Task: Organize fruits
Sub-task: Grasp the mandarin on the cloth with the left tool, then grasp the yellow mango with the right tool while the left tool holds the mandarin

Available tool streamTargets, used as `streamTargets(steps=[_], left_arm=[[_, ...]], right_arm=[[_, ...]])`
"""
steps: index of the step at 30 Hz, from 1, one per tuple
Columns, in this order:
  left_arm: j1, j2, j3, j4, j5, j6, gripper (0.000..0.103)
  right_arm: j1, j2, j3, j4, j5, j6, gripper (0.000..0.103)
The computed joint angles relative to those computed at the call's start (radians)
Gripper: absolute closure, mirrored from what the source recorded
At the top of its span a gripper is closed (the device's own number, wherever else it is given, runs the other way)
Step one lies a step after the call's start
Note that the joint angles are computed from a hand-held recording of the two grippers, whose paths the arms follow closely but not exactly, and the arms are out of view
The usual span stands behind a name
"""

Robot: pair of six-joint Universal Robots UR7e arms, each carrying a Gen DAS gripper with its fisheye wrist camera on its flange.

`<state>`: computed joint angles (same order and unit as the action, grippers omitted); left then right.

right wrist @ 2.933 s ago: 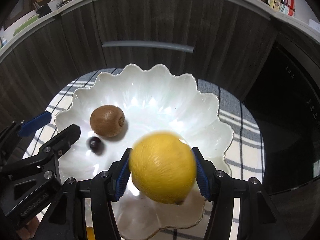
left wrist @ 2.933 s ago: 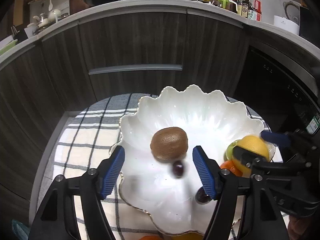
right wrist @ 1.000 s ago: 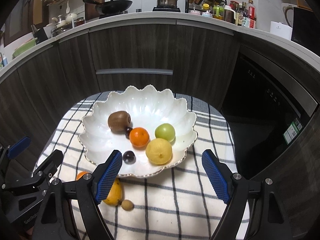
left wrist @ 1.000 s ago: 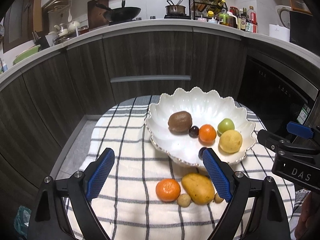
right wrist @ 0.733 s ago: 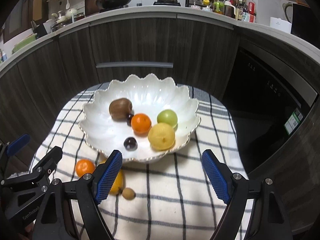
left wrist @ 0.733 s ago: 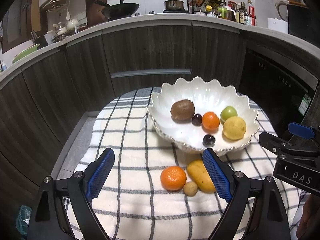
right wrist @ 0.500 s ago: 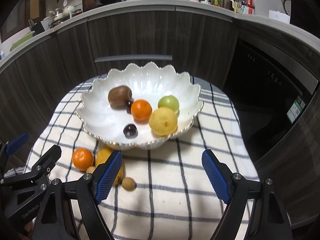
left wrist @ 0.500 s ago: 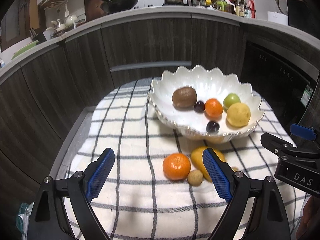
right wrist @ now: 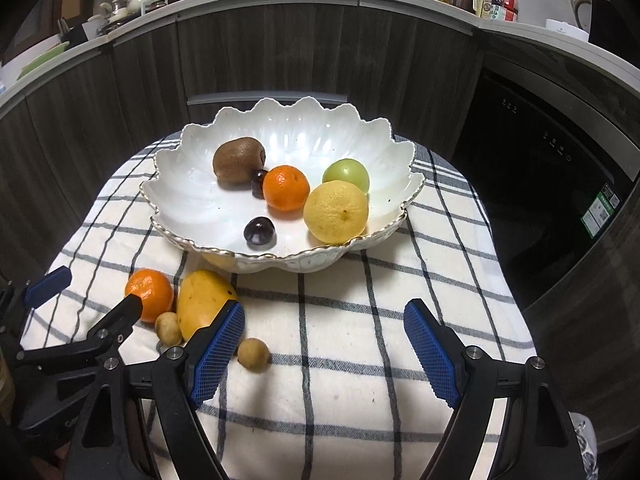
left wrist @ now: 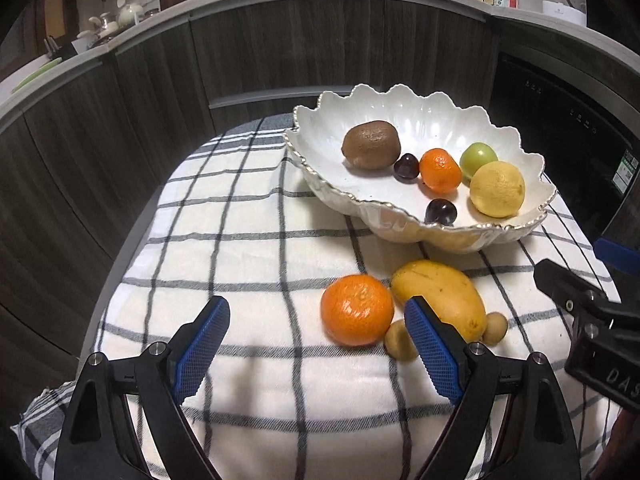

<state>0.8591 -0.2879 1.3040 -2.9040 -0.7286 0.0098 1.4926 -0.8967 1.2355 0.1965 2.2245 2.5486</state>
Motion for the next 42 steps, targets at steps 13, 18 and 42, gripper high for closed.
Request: streamTargets(steps=[13, 18, 42], left_arm=[[0.034, 0.042, -0.085, 0.091, -0.072, -0.011, 0.034], [0.041, 0.050, -0.098, 0.109, -0.094, -0.029, 0.044], [0.024, -0.051, 0.030, -0.019, 0.007, -0.013, 0.058]], right_arm=[[-0.010, 0.055, -0.086, 0.068, 0.038, 0.028, 0.020], [-0.020, 0.075, -0.118, 0.111, 0.031, 0.059, 0.020], [0.012, 0.134, -0.206, 0.228, -0.018, 0.120, 0.020]])
